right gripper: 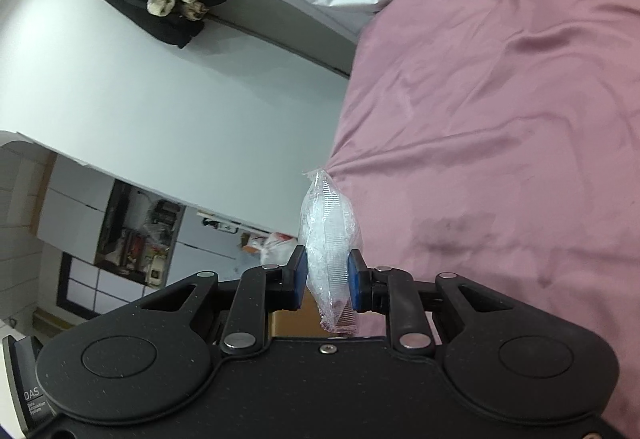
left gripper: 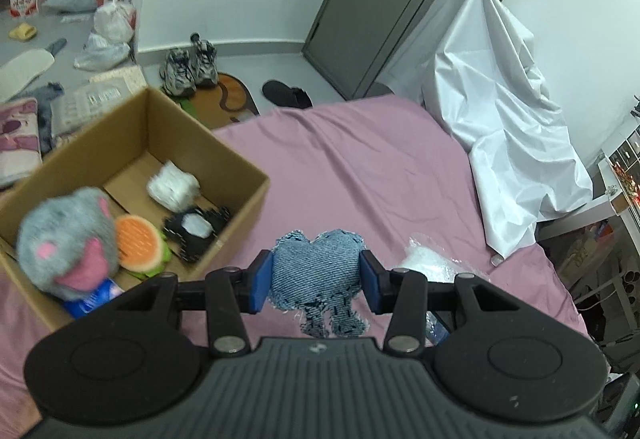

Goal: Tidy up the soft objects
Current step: 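Carry the knit pad with the left tool while the right tool carries the plastic bag over the box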

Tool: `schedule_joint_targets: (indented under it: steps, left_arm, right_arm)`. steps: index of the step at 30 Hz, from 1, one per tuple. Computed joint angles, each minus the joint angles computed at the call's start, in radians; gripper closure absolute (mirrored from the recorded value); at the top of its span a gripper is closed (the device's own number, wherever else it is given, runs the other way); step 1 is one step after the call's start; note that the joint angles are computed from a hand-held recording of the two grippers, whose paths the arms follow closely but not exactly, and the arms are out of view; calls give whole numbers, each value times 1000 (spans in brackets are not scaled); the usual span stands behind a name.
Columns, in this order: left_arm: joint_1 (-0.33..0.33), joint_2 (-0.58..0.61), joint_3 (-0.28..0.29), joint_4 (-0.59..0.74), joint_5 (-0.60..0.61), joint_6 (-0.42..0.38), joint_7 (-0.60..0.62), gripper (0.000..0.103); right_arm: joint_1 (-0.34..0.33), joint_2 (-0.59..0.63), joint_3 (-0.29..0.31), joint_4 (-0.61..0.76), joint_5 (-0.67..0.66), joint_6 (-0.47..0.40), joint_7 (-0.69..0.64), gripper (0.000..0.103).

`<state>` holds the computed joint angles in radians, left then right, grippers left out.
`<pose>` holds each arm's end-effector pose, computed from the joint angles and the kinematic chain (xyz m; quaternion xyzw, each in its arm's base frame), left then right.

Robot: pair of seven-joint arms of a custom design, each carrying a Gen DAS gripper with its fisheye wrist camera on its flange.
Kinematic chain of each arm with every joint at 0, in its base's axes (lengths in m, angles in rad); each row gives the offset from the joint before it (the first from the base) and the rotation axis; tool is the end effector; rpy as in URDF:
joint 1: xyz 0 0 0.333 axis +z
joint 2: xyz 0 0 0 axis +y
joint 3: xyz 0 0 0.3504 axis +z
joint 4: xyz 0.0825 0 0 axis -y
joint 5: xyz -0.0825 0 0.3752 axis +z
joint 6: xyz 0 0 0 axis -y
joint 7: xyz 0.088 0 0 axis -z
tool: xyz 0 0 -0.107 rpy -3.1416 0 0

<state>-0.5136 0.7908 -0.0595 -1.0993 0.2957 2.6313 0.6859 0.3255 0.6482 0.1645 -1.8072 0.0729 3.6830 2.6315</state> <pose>0.7009 -0.4370 0.4617 -0.7016 0.6074 -0.3536 0.1174 0.6420 0.3005 0.3746 -0.3210 0.7508 0.0278 0.5767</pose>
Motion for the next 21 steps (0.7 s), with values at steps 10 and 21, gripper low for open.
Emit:
schedule_joint_targets:
  steps: [10, 21]
  left_arm:
    - [12, -112, 38, -151, 67, 41, -53, 58]
    - [51, -181, 33, -253, 104, 62, -75, 58]
  right_arm:
    - [9, 6, 5, 38, -32, -14, -21, 82]
    - [75, 8, -31, 95, 9, -58, -132, 82]
